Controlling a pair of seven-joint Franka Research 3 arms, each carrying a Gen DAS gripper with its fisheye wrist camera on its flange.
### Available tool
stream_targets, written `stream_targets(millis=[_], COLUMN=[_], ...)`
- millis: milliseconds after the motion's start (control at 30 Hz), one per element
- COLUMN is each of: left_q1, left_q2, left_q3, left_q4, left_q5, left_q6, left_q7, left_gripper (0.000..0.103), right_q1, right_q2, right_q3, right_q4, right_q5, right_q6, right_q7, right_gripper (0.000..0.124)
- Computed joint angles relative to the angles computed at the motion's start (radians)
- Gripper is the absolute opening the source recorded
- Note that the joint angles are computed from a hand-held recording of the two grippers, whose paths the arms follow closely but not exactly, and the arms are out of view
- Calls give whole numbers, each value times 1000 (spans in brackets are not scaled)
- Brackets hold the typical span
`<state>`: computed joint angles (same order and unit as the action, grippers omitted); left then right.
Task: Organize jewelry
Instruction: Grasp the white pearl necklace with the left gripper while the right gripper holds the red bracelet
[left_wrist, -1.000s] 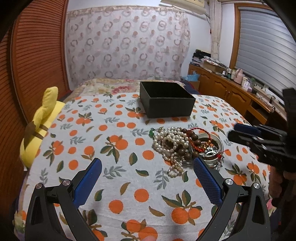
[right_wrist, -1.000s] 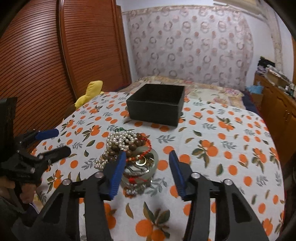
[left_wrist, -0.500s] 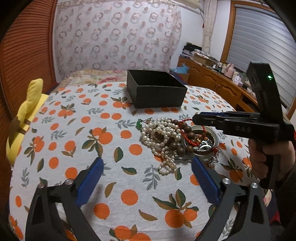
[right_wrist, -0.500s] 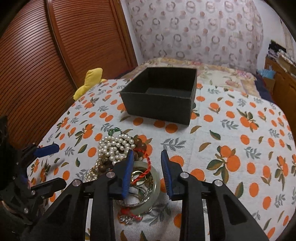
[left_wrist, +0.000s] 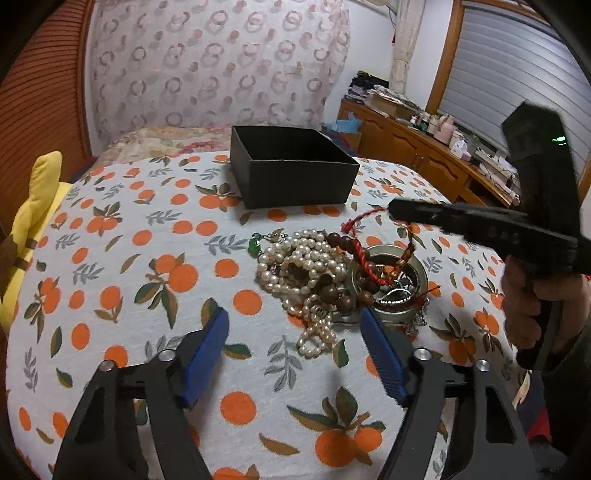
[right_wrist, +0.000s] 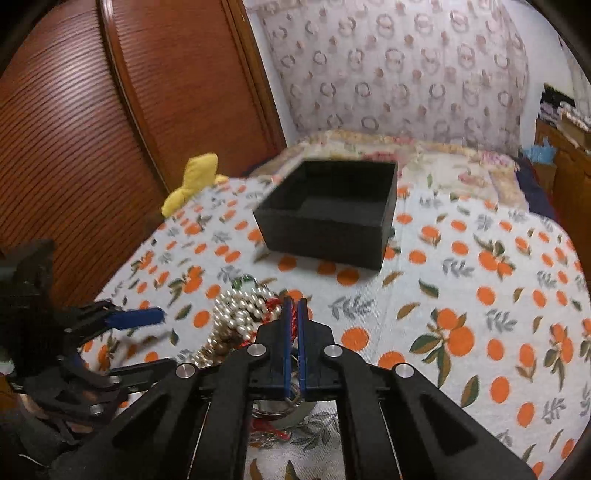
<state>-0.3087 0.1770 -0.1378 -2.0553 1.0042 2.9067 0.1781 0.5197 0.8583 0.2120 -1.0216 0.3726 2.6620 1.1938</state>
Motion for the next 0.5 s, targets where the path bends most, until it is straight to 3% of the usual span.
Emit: stream_targets(millis=[233,500], left_q1=[6,-2], left_q2=[47,95], left_q3=[-11,1], left_q4=[53,107], left_q5=[-120,-233], left_q6=[5,12], left_q7=[145,256], left_gripper=[43,21], right_q1=[-17,-16], right_q2=[-90,-124], right_q3=[13,2], right_q4=[-120,-190], right_q5=[22,8], right_q6=[107,147], right_q7=[-49,-43], right_gripper=[3,3])
